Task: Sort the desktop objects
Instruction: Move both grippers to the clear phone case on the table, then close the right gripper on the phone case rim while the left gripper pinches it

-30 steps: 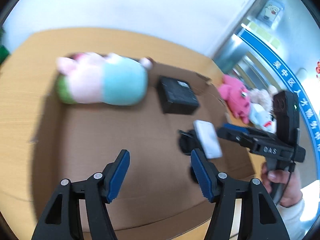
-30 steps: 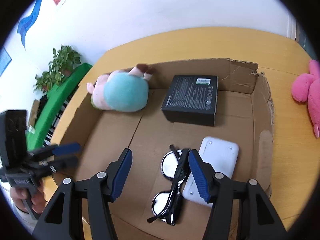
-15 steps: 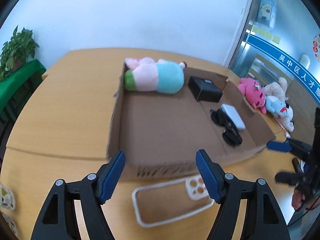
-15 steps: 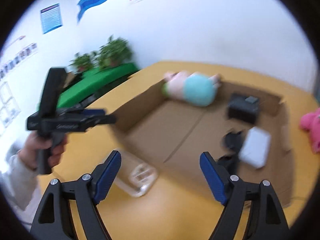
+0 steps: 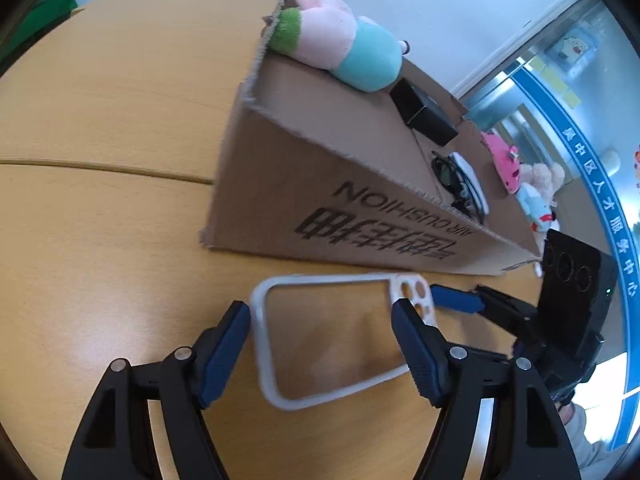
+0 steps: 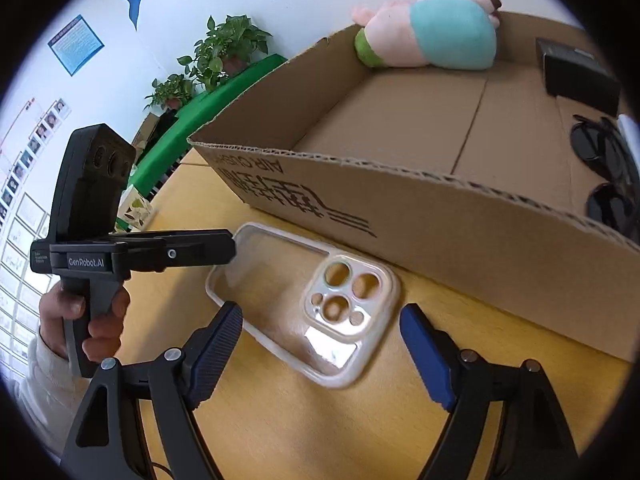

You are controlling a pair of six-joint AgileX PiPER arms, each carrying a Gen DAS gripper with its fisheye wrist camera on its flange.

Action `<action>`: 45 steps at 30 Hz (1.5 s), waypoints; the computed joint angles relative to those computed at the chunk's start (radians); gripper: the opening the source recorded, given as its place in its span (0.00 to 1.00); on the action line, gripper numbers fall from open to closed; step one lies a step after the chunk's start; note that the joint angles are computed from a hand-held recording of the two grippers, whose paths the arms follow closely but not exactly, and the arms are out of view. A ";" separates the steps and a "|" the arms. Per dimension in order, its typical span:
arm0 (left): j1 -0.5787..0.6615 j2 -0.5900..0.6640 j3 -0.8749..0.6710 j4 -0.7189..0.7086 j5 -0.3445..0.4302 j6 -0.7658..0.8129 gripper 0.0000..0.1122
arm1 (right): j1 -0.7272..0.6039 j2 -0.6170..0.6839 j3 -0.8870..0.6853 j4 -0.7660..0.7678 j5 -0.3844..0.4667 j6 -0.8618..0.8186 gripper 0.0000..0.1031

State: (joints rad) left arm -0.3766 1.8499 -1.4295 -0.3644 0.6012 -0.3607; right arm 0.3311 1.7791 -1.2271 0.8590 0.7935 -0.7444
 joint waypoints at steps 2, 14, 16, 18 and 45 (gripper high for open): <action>-0.025 0.022 -0.051 0.103 0.040 -0.079 0.64 | 0.020 0.002 -0.013 -0.036 -0.020 0.022 0.83; -0.169 -0.055 -0.082 0.165 -0.058 -0.083 0.64 | -0.204 -0.340 0.315 0.253 0.003 -0.353 0.84; -0.185 -0.058 -0.074 0.091 -0.075 -0.003 0.64 | -0.285 -0.400 0.379 0.311 0.071 -0.437 0.84; -0.193 -0.051 -0.060 0.015 -0.084 0.050 0.65 | -0.332 -0.441 0.433 0.320 0.092 -0.474 0.84; -0.309 0.076 -0.138 0.457 0.062 -0.401 0.05 | -0.146 -0.430 0.490 -0.220 -0.319 0.031 0.14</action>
